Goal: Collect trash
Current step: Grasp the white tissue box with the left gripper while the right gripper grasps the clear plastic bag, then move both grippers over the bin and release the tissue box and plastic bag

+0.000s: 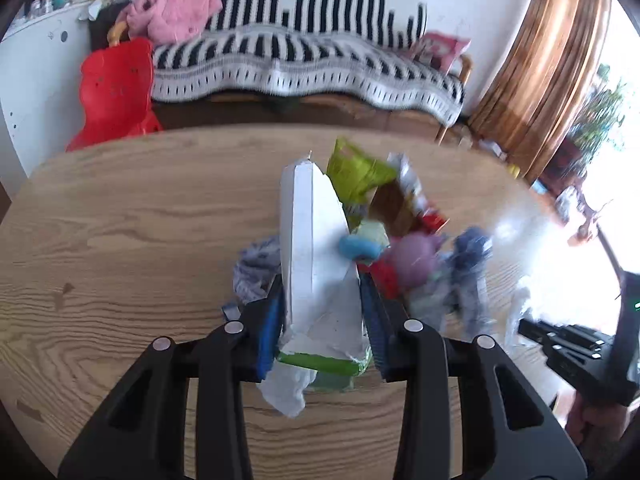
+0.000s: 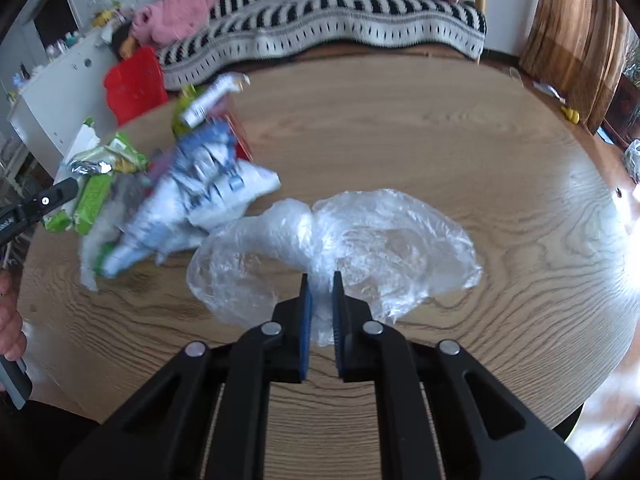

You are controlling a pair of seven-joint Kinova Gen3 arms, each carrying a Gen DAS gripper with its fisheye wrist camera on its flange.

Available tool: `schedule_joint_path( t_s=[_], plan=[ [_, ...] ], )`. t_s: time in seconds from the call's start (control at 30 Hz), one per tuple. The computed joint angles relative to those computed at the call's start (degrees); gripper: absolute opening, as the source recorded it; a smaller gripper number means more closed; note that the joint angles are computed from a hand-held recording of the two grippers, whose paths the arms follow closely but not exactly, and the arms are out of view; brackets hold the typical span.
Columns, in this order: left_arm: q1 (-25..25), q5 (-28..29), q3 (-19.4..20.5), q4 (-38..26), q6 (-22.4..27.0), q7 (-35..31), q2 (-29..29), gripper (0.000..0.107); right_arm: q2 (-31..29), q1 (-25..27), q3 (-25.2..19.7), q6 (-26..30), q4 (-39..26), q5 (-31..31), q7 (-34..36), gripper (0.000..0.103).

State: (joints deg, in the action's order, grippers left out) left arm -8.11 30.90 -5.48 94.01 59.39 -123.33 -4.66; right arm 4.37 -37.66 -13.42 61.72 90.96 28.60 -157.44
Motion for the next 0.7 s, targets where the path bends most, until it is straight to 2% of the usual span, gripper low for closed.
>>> schedule_joint_path(
  t_s=[0.2,0.33,0.53,0.7],
  plan=[
    [-0.7,5.8,-3.2,1.8,-2.1,-2.6,-4.1,0.037,-4.2,-0.3,-1.9,-2.0,3.1,4.7,-4.9,0.009],
    [0.2,6.9,-3.2,2.4,-4.5,-2.1,-5.2,0.037,-6.4,0.6,-3.6,-0.7,4.0,6.5,-5.9,0.009],
    [5.5,8.6,-1.6,4.1,-4.6,-3.8,-7.3,0.037,-13.1,4.7,-5.8,3.3,8.3,6.0,-6.9,0.009],
    [12.4,11.5,1.5,6.5,-4.4,-6.2,-9.5,0.037,-22.0,10.4,-5.8,7.7,14.3,3.4,-7.1,0.009]
  ],
)
